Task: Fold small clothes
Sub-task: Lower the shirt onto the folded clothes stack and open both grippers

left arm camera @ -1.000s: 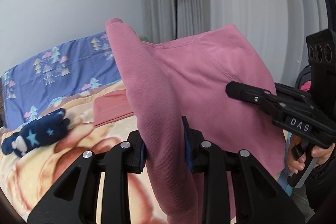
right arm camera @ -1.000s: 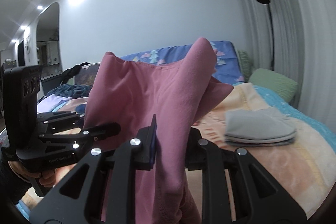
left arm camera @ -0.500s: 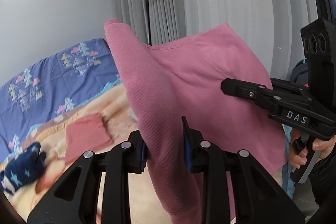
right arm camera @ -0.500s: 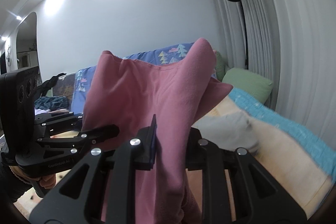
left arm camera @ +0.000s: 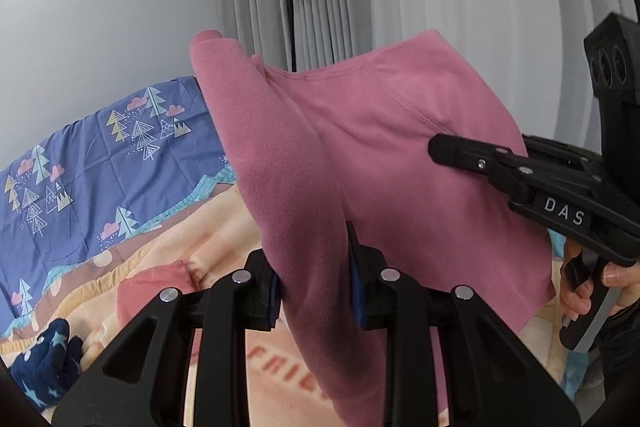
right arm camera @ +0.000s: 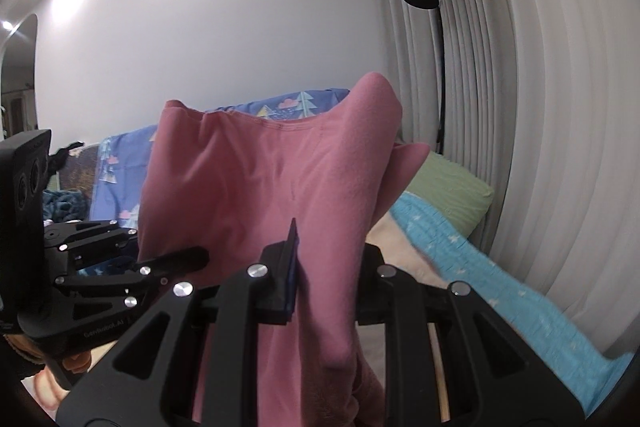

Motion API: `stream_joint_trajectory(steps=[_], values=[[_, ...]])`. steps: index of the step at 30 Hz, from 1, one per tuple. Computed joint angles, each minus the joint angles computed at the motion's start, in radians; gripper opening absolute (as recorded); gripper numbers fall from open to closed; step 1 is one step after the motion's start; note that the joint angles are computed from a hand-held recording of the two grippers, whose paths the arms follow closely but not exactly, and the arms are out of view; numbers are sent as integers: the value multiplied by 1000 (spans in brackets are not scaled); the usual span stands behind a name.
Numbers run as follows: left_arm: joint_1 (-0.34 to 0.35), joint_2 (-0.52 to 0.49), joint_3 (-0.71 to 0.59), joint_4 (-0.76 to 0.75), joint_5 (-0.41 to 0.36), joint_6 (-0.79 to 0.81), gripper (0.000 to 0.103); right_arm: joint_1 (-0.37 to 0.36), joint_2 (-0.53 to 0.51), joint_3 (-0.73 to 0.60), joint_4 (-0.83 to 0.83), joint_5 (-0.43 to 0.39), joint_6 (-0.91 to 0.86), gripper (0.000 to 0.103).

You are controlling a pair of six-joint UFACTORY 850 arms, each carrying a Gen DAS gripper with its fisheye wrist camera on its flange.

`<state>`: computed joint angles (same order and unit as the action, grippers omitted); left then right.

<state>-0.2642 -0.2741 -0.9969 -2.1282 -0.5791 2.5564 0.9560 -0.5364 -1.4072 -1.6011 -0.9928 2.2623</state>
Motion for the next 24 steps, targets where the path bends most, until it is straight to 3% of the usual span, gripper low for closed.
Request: stream_joint_trajectory(steps=[6, 9, 11, 12, 13, 14, 15, 17, 18, 20, 22, 24], values=[[-33, -92, -113, -16, 63, -14, 27, -62, -42, -43, 13, 28, -31, 20], [-56, -156, -173, -123, 100, 80, 27, -95, -70, -61, 13, 49, -29, 20], [-75, -218, -224, -235, 140, 187, 34, -121, -106, -83, 27, 62, -48, 21], [-84, -248, -249, -299, 175, 237, 41, -138, -137, -116, 77, 54, -102, 29], [-93, -286, -284, -359, 236, 267, 62, -157, -186, -169, 170, 27, -189, 50], [-98, -329, -318, -376, 296, 257, 66, -168, -230, -219, 275, -1, -269, 62], [-98, -361, -337, -352, 328, 226, 66, -190, -269, -253, 380, -6, -334, 69], [-99, -423, -356, -301, 375, 207, 67, -227, -309, -264, 566, 53, -408, 63], [-91, -439, -342, -334, 347, 261, 68, -241, -316, -229, 607, 107, -387, 63], [-73, -436, -280, -442, 215, 410, 77, -246, -301, -134, 563, 226, -220, 65], [-70, -435, -258, -479, 181, 437, 77, -233, -281, -64, 458, 252, -10, 68], [-81, -427, -232, -599, 160, 551, 77, -217, -286, -50, 405, 235, 74, 68]])
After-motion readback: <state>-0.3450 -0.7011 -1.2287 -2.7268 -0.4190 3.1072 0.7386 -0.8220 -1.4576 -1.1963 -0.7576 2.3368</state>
